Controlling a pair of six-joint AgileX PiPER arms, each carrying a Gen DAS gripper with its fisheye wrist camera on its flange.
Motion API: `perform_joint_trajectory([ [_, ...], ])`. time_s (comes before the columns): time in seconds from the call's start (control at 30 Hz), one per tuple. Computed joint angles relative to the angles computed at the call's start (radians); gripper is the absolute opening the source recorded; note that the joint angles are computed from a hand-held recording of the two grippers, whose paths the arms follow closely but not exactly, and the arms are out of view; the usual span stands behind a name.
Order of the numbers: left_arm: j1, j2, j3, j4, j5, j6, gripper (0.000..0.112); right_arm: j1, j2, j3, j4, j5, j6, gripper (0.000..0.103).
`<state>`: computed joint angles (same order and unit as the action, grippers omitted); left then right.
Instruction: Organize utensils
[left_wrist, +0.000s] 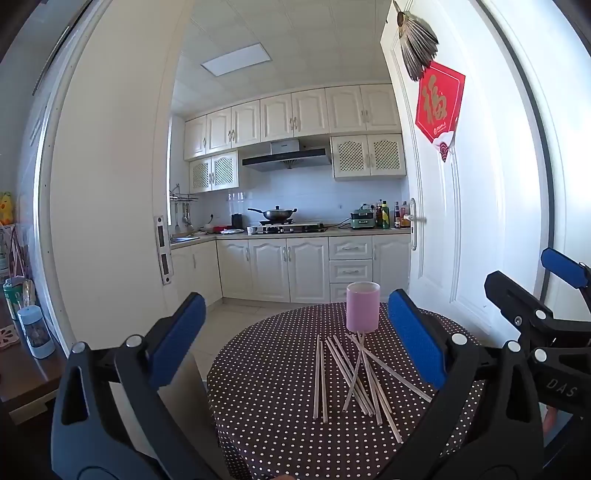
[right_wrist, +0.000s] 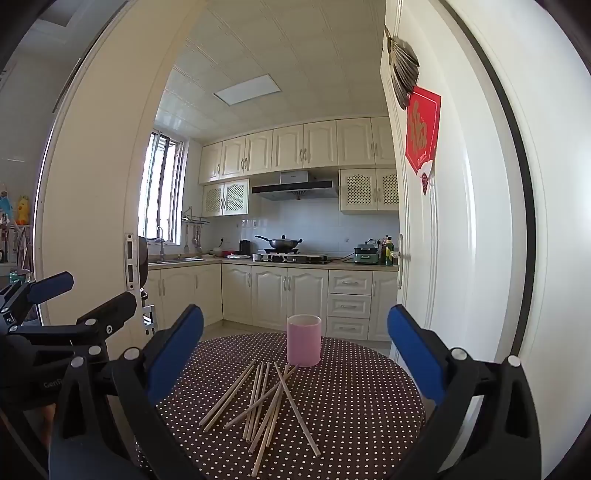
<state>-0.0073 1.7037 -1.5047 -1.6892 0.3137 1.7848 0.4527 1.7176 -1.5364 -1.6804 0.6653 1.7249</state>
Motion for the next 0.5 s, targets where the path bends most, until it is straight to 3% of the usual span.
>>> perform_joint_trajectory([
  [0.5, 0.008, 0.030, -0.018, -0.024, 0.008, 0.026, 0.097, 0.004, -0.002, 0.031, -0.029, 0.001, 0.044, 0.096],
])
